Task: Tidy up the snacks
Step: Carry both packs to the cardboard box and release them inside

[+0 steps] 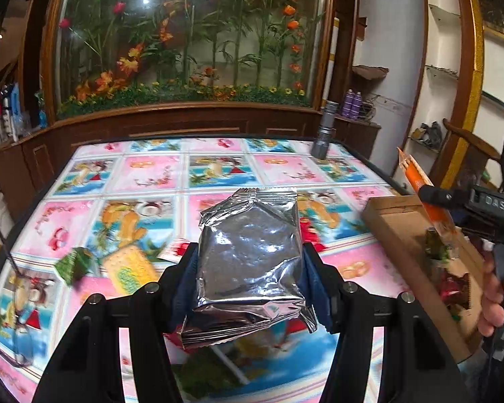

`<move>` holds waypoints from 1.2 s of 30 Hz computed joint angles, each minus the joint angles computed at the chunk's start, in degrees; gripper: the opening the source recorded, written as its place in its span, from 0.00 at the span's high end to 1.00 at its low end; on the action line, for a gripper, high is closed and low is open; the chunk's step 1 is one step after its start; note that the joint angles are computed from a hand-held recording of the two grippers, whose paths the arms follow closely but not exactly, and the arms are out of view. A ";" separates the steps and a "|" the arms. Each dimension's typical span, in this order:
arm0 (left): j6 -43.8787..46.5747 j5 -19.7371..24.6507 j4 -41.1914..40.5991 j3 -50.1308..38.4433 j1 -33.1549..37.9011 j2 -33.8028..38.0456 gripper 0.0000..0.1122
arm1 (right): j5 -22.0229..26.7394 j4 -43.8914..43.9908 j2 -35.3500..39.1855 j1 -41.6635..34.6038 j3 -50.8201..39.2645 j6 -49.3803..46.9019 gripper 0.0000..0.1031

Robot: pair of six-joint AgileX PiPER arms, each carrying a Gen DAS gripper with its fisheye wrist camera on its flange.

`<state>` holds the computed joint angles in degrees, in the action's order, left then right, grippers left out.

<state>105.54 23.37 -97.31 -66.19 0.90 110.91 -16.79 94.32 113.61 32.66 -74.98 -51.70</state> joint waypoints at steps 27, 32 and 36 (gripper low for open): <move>-2.08 -8.58 -1.29 3.37 -28.75 -1.95 0.48 | 3.03 -24.32 -13.68 -12.36 20.76 32.55 0.45; -7.84 -11.95 3.52 -0.87 -32.38 1.30 0.48 | 5.57 -26.31 -13.51 -14.59 21.56 34.61 0.45; -21.96 -13.20 16.19 -5.87 -33.85 4.27 0.48 | 7.84 -23.75 -12.44 -15.96 21.09 32.87 0.45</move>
<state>83.58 10.17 -81.12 -72.06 -32.95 115.18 -8.95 70.57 101.17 16.70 -53.89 -18.83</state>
